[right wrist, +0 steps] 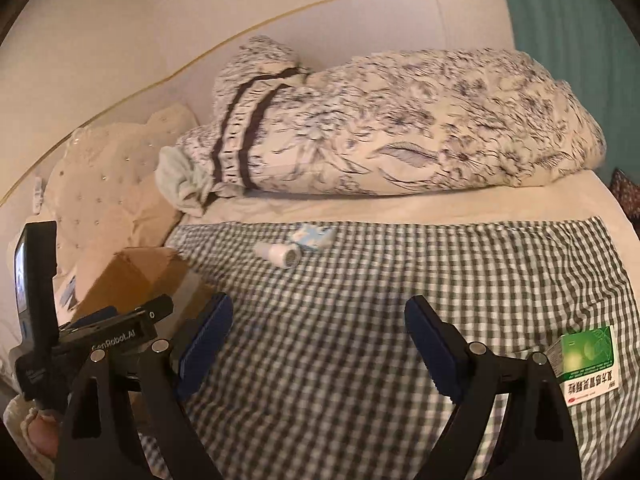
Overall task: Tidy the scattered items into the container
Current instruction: 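Move both tools back over the white roller and blue tissue packet, then grasp the white roller with the left tool while the right tool grasps the blue tissue packet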
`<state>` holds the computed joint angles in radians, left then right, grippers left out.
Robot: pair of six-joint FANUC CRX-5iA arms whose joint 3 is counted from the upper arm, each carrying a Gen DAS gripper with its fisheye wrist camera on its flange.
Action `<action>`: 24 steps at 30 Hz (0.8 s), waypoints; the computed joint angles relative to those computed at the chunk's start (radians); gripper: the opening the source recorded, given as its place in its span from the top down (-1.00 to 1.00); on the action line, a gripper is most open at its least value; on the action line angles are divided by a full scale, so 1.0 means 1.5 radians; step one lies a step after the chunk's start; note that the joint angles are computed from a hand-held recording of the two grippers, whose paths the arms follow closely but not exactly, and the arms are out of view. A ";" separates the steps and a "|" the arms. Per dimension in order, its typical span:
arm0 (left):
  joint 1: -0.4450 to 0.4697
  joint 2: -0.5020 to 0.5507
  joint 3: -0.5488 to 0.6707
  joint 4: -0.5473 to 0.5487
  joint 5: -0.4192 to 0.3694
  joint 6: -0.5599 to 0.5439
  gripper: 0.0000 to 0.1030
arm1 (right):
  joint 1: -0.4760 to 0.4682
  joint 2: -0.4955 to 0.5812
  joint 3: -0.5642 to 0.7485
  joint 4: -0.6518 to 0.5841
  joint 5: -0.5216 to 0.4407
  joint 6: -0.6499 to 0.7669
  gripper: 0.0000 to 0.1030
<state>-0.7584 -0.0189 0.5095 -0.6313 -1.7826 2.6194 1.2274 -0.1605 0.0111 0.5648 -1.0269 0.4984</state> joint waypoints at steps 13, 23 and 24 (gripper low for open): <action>0.145 0.087 -0.003 0.103 0.137 0.016 -1.00 | -0.117 0.056 0.004 -0.118 0.048 0.096 -0.71; 0.209 0.149 -0.002 0.104 0.148 -0.031 -1.00 | -0.159 0.170 0.073 -0.137 0.040 0.161 -0.71; 0.210 0.156 0.002 0.101 0.145 -0.035 -1.00 | -0.159 0.181 0.081 -0.130 0.039 0.170 -0.71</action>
